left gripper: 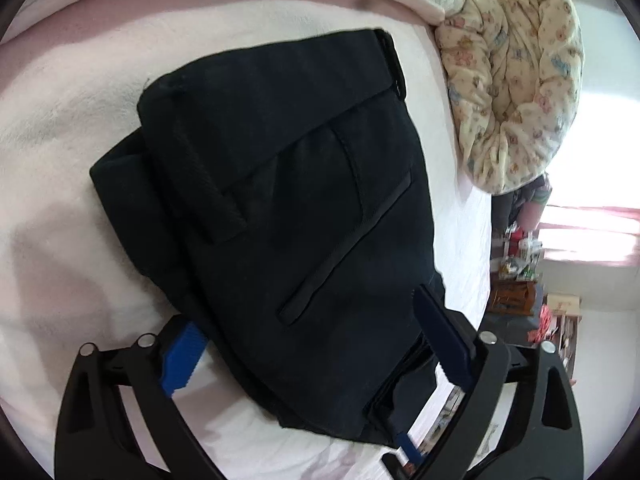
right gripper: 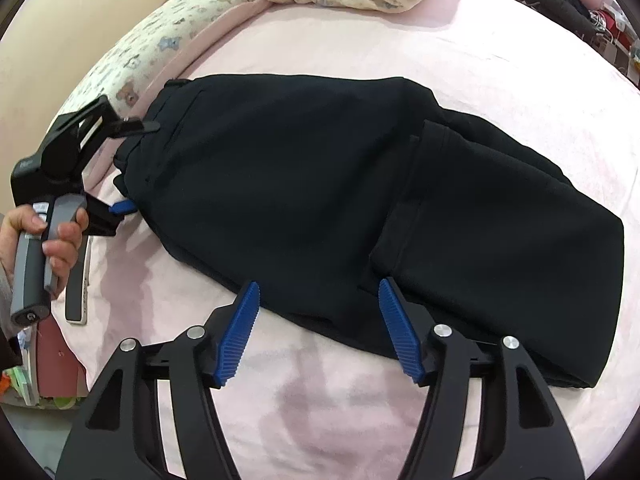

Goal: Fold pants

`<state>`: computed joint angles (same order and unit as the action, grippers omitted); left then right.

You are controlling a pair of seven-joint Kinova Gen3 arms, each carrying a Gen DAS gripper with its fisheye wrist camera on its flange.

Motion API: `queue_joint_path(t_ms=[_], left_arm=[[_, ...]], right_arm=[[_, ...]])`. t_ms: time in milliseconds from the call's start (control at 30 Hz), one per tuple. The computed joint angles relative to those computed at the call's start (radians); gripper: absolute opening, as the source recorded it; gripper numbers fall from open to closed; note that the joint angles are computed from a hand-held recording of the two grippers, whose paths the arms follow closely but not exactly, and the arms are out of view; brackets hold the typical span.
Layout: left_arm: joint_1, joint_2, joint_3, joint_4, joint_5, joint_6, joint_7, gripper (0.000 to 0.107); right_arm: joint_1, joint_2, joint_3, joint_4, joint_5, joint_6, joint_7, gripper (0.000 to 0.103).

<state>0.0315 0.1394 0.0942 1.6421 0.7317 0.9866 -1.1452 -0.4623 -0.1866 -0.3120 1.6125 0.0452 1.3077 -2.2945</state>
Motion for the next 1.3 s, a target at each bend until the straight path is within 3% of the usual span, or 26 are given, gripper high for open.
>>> queue_joint_path(t_ms=[33, 100, 200, 300, 600, 867, 1100, 1300], left_arm=[[-0.001, -0.008, 0.008, 0.005, -0.018, -0.01, 0.023, 0.078], [0.024, -0.017, -0.005, 0.002, -0.082, -0.004, 0.072, 0.045], [0.015, -0.057, -0.006, 0.053, -0.077, -0.038, 0.041, 0.026], [0.04, -0.087, -0.002, 0.058, -0.115, -0.075, 0.013, 0.018], [0.103, -0.142, 0.011, 0.042, -0.201, -0.157, -0.002, 0.014], [0.148, -0.161, 0.026, -0.013, -0.217, -0.194, -0.022, 0.013], [0.184, -0.156, 0.043, -0.067, -0.264, -0.199, -0.005, 0.013], [0.238, -0.138, 0.081, -0.163, -0.362, -0.174, -0.031, 0.013]], right_arm=[[0.0, -0.001, 0.002, 0.003, -0.004, 0.001, 0.002, 0.064], [0.001, -0.003, 0.006, 0.011, -0.014, 0.0, 0.002, 0.064], [0.003, -0.002, 0.009, 0.018, -0.024, -0.004, 0.003, 0.064], [0.004, -0.006, 0.015, 0.024, -0.031, -0.005, 0.021, 0.064], [0.026, -0.035, 0.027, 0.041, -0.053, 0.001, 0.045, 0.064], [0.073, -0.09, 0.053, 0.064, -0.072, 0.003, 0.067, 0.064], [0.125, -0.144, 0.076, 0.095, -0.098, 0.015, 0.092, 0.064], [0.171, -0.188, 0.106, 0.137, -0.134, 0.024, 0.105, 0.065]])
